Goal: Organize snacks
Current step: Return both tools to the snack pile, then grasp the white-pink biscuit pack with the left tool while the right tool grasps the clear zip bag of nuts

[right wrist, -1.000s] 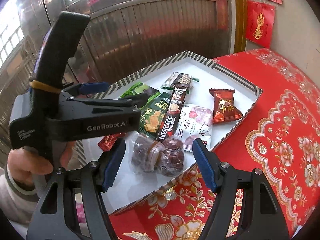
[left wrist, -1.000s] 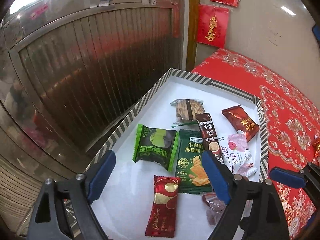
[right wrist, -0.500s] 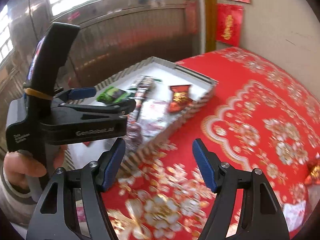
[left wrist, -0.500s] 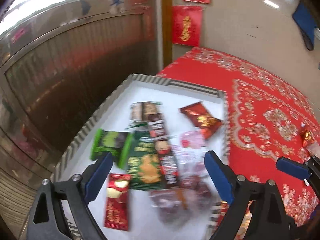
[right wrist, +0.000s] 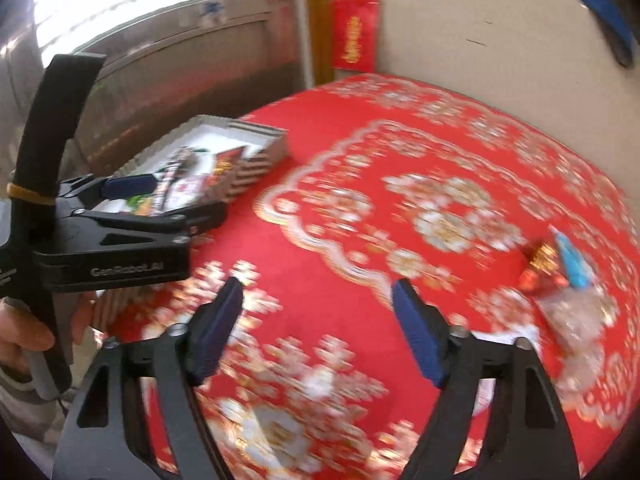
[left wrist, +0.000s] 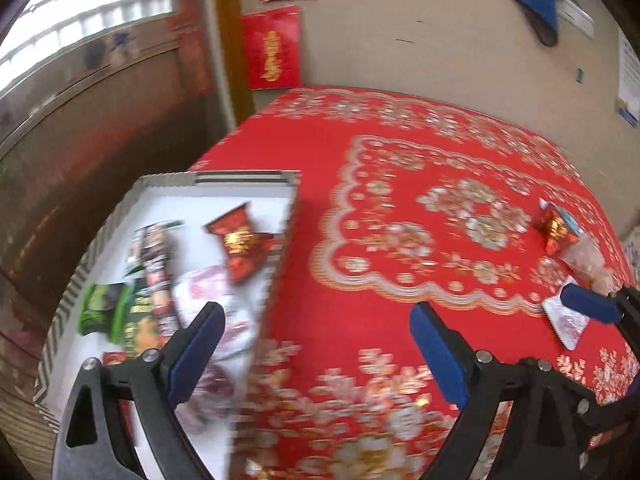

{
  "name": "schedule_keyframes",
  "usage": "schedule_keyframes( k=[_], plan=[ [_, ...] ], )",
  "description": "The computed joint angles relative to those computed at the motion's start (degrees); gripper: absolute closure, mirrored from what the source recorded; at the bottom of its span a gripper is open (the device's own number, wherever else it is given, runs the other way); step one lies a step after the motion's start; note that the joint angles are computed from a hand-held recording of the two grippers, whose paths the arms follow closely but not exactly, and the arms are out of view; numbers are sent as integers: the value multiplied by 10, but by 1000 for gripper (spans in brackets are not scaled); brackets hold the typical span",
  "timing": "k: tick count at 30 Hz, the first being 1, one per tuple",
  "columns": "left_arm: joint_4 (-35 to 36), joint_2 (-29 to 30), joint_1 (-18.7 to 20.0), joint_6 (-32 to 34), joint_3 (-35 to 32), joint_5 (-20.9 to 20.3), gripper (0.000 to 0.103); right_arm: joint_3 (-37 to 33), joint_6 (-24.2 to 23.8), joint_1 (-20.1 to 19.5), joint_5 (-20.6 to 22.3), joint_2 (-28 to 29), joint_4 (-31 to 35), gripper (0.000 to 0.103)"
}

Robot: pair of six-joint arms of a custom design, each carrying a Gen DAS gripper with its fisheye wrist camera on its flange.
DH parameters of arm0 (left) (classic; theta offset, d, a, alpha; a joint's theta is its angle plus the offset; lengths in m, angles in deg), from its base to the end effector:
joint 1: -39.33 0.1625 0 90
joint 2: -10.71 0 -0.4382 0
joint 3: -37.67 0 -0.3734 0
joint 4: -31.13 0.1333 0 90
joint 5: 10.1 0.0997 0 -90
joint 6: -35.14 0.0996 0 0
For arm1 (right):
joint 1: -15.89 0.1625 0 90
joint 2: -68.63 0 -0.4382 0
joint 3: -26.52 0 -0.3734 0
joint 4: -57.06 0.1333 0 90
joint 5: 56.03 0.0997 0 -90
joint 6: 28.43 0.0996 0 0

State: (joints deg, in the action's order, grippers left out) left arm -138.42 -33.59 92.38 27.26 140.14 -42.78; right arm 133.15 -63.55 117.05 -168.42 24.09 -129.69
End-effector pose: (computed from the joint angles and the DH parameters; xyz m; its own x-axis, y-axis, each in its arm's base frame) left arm -0.2010 -0.6284 0.1376 -0.6869 -0.0234 -0.7264 0.4700 0.7480 -0.4686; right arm 0.2138 -0.5913 0.1208 -0.6847 -0.4368 0.5834 -0.6762 0.6794 -0.2849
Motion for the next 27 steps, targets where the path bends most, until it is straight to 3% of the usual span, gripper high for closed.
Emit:
schedule_keyframes(
  k=[16,20,27],
  plan=[
    [87,100,-31,50,-100,-90,8,65,55,-95,-23,-114,-52,23],
    [107,124,-38,77,-126,-116,8,69,78,-117,-18,-133,-50,23],
    [154,155,-46,93,-169,-157,8,65,76,-133,-30,-143,-46,23]
  ],
)
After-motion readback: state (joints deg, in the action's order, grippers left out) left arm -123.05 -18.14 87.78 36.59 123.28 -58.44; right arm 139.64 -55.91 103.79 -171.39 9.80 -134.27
